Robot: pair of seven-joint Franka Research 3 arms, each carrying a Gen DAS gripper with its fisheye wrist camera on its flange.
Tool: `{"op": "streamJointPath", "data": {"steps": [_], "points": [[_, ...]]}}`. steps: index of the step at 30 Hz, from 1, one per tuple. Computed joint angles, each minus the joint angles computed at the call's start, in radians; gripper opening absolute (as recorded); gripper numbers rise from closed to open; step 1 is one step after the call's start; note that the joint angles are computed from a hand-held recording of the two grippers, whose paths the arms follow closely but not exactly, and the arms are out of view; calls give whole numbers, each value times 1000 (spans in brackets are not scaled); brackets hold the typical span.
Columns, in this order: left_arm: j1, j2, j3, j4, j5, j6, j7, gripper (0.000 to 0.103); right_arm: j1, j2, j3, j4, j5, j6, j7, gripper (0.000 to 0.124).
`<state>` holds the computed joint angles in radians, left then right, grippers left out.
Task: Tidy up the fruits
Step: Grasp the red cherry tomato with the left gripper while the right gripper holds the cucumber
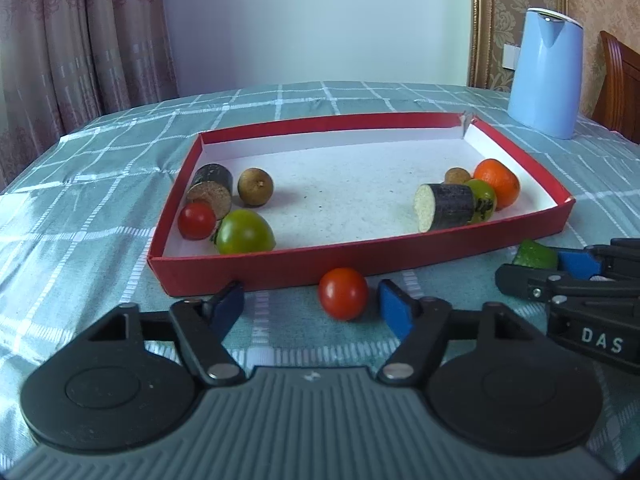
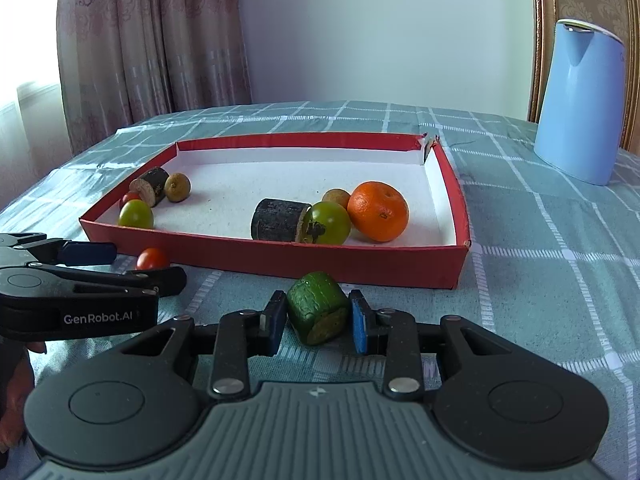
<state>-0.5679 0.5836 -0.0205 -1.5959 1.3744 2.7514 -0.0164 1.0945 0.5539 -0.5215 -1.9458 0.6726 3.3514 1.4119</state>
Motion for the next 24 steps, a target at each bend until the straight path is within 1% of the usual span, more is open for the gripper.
{"op": "streamJointPath", "data": {"steps": [2, 4, 6, 8, 9, 10, 11, 14, 19, 24], "points": [[-1, -1, 2, -1, 7, 6, -4, 65, -1, 0, 1, 0, 0, 0, -1, 32], [2, -2, 3, -4, 17, 23, -14, 60, -1, 0, 1, 0, 1, 0, -1, 32], [1, -4, 3, -6, 21, 20, -22, 58, -2, -1, 2, 0, 1, 1, -2, 32], [3, -7, 5, -10, 38, 39, -42, 44, -4, -1, 5, 0, 1, 1, -2, 32], [5, -9, 8, -13, 57, 58, -55, 32, -7, -2, 8, 1, 1, 2, -2, 32], [9, -9, 7, -13, 73, 80, -57, 23, -11, -3, 12, 0, 1, 3, -3, 32], [11, -8, 3, -12, 77, 86, -48, 23, -8, -3, 10, 0, 3, 3, -4, 32], [6, -6, -2, -7, 74, 61, -26, 23, -14, -5, 16, 0, 3, 4, -6, 32], [13, -7, -2, -10, 79, 75, -39, 23, -12, -5, 14, 0, 7, 3, -10, 32], [15, -7, -3, -9, 82, 77, -42, 23, -28, -11, 35, -3, 13, 16, -20, 32]]}}
